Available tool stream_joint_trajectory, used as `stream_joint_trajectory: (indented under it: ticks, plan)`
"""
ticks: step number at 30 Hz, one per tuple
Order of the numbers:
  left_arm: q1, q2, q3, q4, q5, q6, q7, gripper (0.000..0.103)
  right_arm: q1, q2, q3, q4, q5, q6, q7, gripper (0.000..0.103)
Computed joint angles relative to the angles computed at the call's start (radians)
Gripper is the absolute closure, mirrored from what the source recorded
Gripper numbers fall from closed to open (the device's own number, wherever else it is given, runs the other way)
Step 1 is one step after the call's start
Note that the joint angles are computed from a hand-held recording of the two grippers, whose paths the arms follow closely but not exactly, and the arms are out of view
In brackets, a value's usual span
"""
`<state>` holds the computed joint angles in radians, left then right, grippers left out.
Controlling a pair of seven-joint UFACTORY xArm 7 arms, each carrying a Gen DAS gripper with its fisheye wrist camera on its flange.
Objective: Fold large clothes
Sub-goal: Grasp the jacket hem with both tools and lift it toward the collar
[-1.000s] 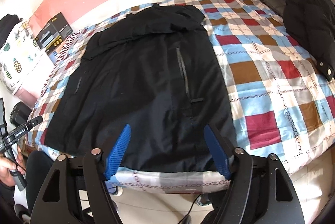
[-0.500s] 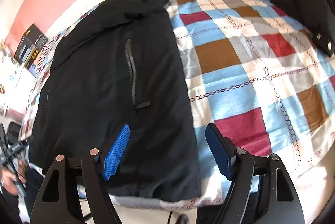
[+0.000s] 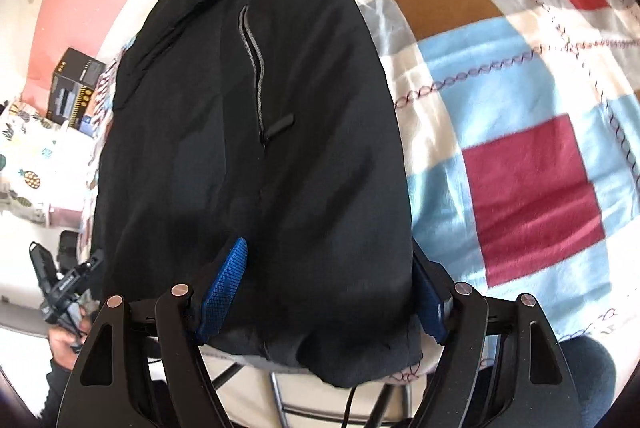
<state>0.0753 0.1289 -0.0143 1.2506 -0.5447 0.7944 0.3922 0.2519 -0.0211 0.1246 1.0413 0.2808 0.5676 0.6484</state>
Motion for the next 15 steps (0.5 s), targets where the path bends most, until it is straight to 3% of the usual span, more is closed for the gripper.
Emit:
stream_joint_trajectory:
  ticks: [3, 6, 8, 9, 10, 12, 15]
  plan:
    - [0.0, 0.024, 0.0, 0.018, 0.009, 0.003, -0.013, 0.047, -0.006, 0.001, -0.008, -0.017, 0.063, -0.03, -0.011, 0.026]
    - [-0.007, 0.03, -0.003, 0.027, 0.045, -0.003, -0.041, 0.051, -0.01, 0.017, -0.007, -0.004, 0.036, -0.034, 0.035, 0.03]
    - [-0.013, 0.022, -0.005, 0.022, 0.076, -0.01, -0.047, 0.061, -0.009, 0.018, -0.003, 0.004, 0.014, -0.019, 0.043, 0.052]
    - [-0.014, 0.017, -0.006, 0.02, 0.085, -0.011, -0.047, 0.069, -0.007, 0.014, -0.003, -0.006, 0.061, -0.04, 0.013, 0.066]
    - [-0.015, 0.012, -0.006, 0.019, 0.09, -0.009, -0.044, 0.073, -0.002, 0.005, -0.001, -0.023, 0.116, -0.073, -0.007, 0.072]
    - [-0.016, 0.005, -0.006, 0.028, 0.095, 0.002, -0.044, 0.084, -0.001, -0.004, 0.001, -0.017, 0.113, -0.066, -0.009, 0.076]
    - [-0.011, -0.013, -0.002, 0.046, 0.08, 0.027, -0.039, 0.087, 0.005, -0.025, 0.004, -0.013, 0.086, -0.079, 0.013, 0.078]
